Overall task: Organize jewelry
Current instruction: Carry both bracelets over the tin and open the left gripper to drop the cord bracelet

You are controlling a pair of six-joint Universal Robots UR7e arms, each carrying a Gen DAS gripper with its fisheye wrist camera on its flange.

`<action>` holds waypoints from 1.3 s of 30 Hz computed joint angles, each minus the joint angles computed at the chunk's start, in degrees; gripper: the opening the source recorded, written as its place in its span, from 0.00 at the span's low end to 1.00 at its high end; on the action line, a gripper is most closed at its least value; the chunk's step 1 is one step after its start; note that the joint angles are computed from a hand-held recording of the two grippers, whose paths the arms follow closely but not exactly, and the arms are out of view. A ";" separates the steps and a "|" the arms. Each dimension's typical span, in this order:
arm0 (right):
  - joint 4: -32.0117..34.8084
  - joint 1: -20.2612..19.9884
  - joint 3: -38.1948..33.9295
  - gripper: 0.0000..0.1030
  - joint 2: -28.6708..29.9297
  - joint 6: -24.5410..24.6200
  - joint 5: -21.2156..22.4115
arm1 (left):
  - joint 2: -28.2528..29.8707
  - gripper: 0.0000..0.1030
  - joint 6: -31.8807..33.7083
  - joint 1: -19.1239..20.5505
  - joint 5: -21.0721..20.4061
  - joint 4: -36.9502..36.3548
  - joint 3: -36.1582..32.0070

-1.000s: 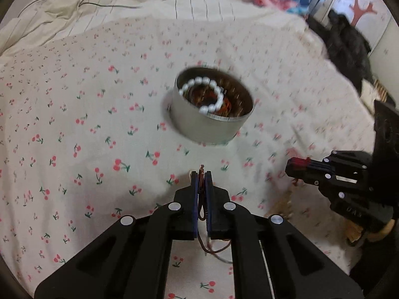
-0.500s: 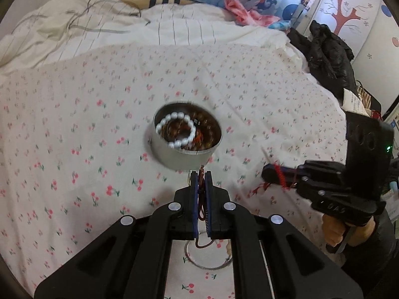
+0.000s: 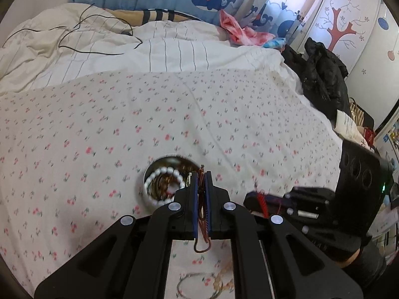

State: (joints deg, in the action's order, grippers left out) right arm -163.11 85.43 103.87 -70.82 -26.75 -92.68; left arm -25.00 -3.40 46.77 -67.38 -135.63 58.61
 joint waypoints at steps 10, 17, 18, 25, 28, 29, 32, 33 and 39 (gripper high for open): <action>0.50 -0.90 -1.61 0.04 0.87 0.89 -0.77 | 7.01 0.04 -0.48 1.09 -1.39 4.34 -10.35; 0.27 -1.45 -1.40 0.04 0.61 1.61 -0.44 | 10.48 0.05 -1.97 2.23 3.67 9.22 -14.26; 0.27 -1.47 -1.35 0.04 0.57 1.66 -0.41 | 11.10 0.05 -2.62 2.34 5.73 10.33 -14.80; 0.38 -1.29 -1.65 0.04 0.75 1.73 -0.24 | 11.48 0.14 -4.07 2.16 10.75 14.37 -15.79; 0.82 -1.32 -2.14 0.04 1.08 2.06 0.18 | 9.50 0.44 -5.08 2.02 11.25 13.22 -13.48; 1.03 -1.26 -2.47 0.04 1.31 2.16 0.36 | 8.68 0.47 -5.62 1.99 11.36 12.33 -12.35; 1.35 -0.67 -4.08 0.04 2.55 2.36 0.75 | 5.59 0.48 -7.80 2.19 10.02 10.08 -8.57; 1.22 -0.26 -4.90 0.04 3.25 2.20 0.66 | 4.54 0.50 -8.53 2.19 10.02 9.17 -7.08; 0.56 2.80 -9.69 0.04 8.81 -0.85 -5.05 | -2.06 0.57 -13.24 3.07 8.91 2.19 3.65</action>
State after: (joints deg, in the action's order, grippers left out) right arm -162.55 88.23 94.19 -62.01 -27.61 -97.73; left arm -27.07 -16.64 49.84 -58.47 -133.44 62.27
